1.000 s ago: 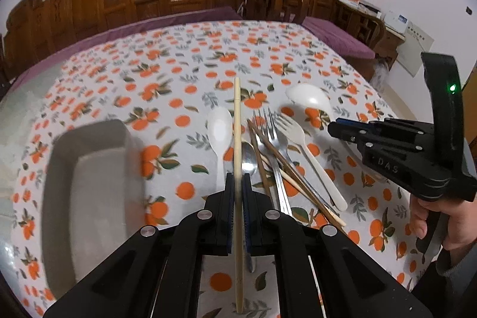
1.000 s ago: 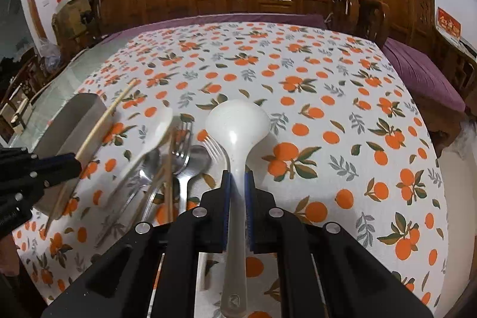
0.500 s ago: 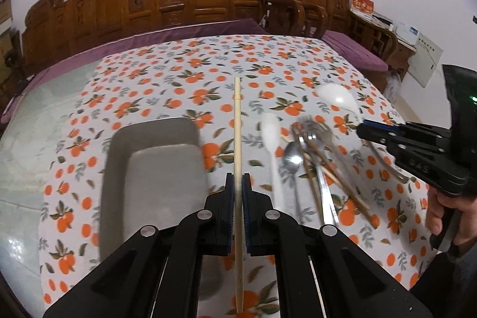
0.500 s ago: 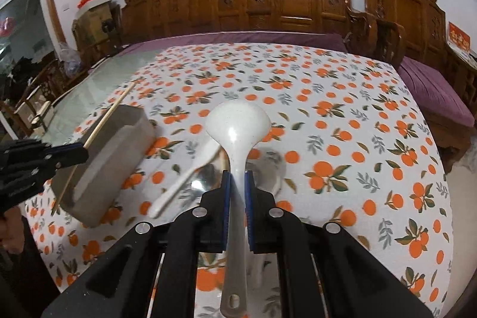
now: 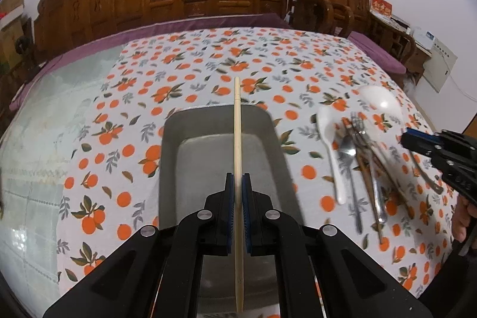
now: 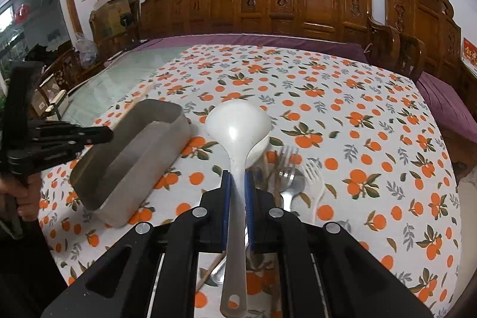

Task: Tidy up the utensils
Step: 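Lower the chopstick into the metal tray with the left gripper while the right carries the ladle over, then lower the white ladle into the tray and open the right gripper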

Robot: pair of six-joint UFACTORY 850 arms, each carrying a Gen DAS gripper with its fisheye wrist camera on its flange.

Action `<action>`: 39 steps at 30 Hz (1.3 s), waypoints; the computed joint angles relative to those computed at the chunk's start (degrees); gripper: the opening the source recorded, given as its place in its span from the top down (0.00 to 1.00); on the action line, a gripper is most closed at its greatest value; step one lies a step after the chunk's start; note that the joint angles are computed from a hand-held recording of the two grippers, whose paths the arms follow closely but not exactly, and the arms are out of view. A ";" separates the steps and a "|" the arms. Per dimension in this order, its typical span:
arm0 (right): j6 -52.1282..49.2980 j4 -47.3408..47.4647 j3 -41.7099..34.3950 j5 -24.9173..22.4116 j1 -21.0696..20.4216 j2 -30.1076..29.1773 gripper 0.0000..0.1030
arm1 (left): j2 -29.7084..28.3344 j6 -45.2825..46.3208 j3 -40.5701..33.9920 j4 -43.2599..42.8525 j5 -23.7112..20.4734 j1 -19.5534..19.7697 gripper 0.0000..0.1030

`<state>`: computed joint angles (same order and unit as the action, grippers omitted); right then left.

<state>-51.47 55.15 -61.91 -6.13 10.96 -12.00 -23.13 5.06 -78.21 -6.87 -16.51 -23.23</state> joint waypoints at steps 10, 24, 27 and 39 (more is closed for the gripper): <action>1.74 -2.08 -1.12 0.93 4.16 -0.47 0.90 | -1.76 -0.54 0.19 1.43 -0.97 0.86 0.96; 4.77 0.19 -6.77 -2.82 7.72 -4.61 0.90 | 1.13 2.66 1.37 -2.55 2.69 3.62 0.58; 13.37 -8.49 -9.03 -2.13 9.28 -5.87 0.90 | 2.00 0.43 1.69 -0.34 3.87 4.40 0.42; 43.62 -33.39 -18.81 -5.00 11.99 -15.07 0.90 | 4.53 -2.46 3.29 2.77 7.06 8.07 0.21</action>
